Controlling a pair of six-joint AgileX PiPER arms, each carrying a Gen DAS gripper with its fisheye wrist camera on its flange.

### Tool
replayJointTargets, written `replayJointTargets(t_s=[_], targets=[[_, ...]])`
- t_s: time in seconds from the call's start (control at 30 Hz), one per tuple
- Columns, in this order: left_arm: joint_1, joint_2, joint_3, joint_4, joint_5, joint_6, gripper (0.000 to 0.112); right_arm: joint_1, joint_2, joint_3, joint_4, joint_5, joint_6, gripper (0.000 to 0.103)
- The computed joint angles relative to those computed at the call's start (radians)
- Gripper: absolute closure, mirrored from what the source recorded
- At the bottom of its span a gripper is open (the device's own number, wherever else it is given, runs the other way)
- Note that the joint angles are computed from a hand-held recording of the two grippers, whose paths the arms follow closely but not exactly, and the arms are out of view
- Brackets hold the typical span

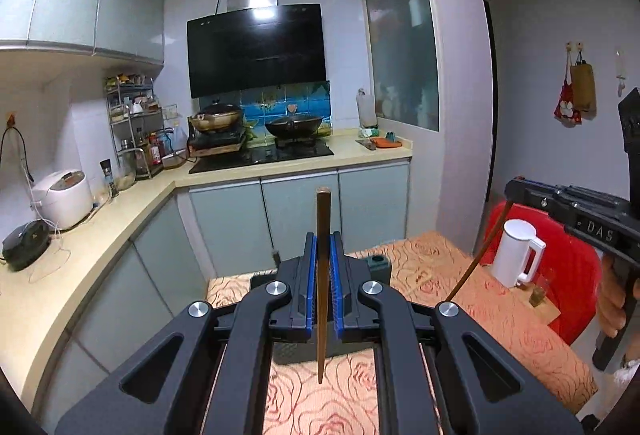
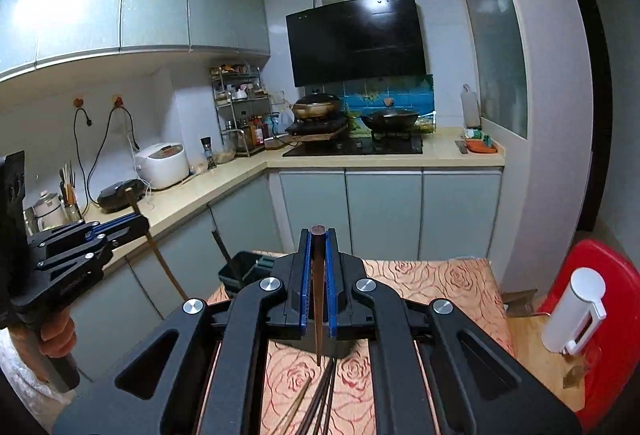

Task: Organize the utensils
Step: 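Lift the bamboo chopstick with the left tool and carry it over the holder, then lower the bamboo chopstick into the holder and open the left tool while the right tool releases its chopstick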

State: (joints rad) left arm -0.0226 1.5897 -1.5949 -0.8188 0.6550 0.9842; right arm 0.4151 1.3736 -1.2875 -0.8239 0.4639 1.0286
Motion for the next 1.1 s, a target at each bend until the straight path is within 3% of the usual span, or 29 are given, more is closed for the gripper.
replayJointTargets(t_s=[0.17,0.67,0.87,1.1], targets=[[-0.03,0.085,-0.148,0.058,0.033,-0.107,0.106,-0.029,0.064,-0.099,0.058,-0.01,-0.075,0.096],[-0.13,0.34,-0.508,0.275,-0.006,-0.378,0.106,-0.086,0.262,-0.329,0.148,0.001,-0.188,0.096],[-0.137,0.419,-0.547,0.31,-0.01,-0.405,0.106,-0.107,0.35,-0.395,0.246,0.013,-0.281,0.096],[-0.126,0.469,-0.517,0.321,-0.02,-0.405,0.106,-0.095,0.422,-0.397,0.21,0.019,-0.266,0.096]])
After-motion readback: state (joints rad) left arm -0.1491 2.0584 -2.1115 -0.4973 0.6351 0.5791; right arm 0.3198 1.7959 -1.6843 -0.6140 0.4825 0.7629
